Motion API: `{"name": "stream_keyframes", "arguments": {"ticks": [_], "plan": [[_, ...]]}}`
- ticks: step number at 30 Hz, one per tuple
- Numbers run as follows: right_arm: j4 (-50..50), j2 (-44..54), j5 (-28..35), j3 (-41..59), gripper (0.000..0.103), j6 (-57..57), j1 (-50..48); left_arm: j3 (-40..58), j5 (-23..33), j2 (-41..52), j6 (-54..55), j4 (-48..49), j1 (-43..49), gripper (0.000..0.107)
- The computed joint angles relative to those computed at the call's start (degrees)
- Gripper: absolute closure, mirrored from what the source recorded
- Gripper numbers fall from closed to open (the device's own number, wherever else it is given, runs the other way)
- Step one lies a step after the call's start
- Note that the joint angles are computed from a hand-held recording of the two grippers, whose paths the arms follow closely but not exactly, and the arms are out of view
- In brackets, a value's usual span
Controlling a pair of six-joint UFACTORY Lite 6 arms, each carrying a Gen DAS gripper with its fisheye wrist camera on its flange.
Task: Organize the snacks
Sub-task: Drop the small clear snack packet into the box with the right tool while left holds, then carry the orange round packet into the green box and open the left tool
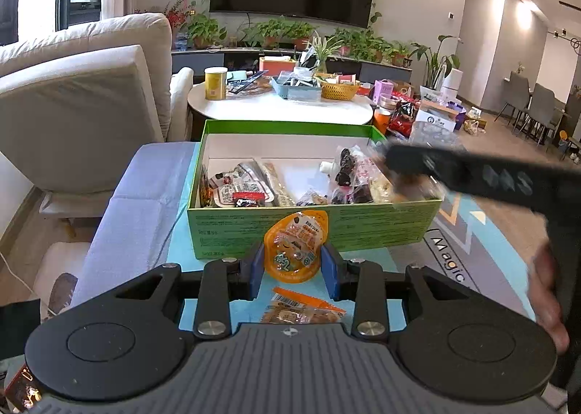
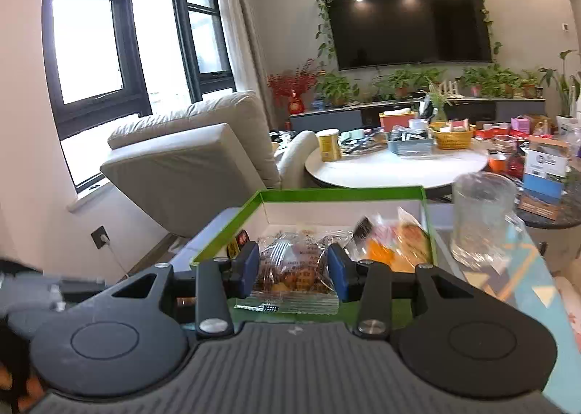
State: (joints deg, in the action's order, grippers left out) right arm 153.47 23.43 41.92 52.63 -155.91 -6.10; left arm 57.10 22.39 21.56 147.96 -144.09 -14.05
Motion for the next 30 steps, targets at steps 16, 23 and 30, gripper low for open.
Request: {"name": "stream_keyframes", "arguments": {"ticks": [16,23,30], "plan": [[7.91,14.54,-5.61,16.46,0.053,4.41,0.19,5.39,-2.95,4.66,4.82,-5.51,-0.97,0.076],[10.61,8.77,-2.0,5.73,0.053,-0.4,-1.22,8.71,-3.91,5.73,10.57,-11.92,-2.83,0.076],[8.66,7.08,-0.74,3.26,0.053,-1.76,-1.44,18.85,-7.68,11.83,15.65,-18.26,-4.63,0.076]]}}
